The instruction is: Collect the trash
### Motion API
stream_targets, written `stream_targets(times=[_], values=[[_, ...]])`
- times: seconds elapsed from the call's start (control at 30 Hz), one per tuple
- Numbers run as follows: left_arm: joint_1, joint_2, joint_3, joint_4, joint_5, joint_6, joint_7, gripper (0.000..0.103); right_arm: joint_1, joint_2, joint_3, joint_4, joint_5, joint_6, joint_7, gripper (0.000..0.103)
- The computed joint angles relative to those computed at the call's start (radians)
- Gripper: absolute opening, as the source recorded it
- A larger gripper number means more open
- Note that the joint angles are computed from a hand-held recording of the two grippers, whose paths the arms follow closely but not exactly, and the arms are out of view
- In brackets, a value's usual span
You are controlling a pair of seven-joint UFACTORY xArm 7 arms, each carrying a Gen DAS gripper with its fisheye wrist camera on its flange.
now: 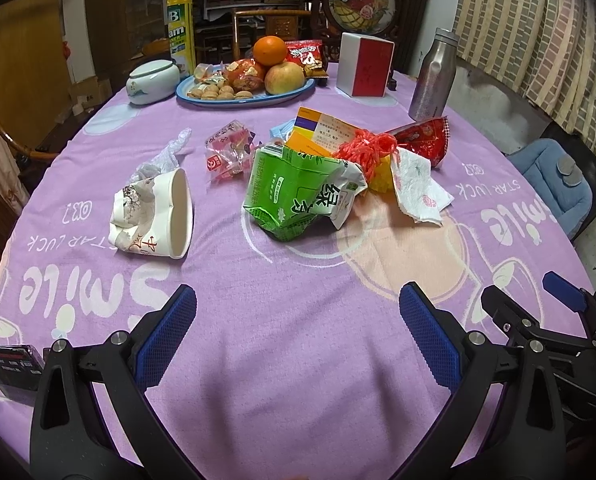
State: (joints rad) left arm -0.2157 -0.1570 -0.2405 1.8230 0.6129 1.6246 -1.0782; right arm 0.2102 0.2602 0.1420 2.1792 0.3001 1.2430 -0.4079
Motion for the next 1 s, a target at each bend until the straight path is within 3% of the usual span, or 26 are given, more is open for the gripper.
stream_targets(times=[1.0], values=[[-0.004, 0.002, 0.0, -0.003, 0.003, 0.011, 0.001, 0.097, -0.001, -0.006, -0.001, -0.025, 0.0, -0.004, -0.008, 0.098]])
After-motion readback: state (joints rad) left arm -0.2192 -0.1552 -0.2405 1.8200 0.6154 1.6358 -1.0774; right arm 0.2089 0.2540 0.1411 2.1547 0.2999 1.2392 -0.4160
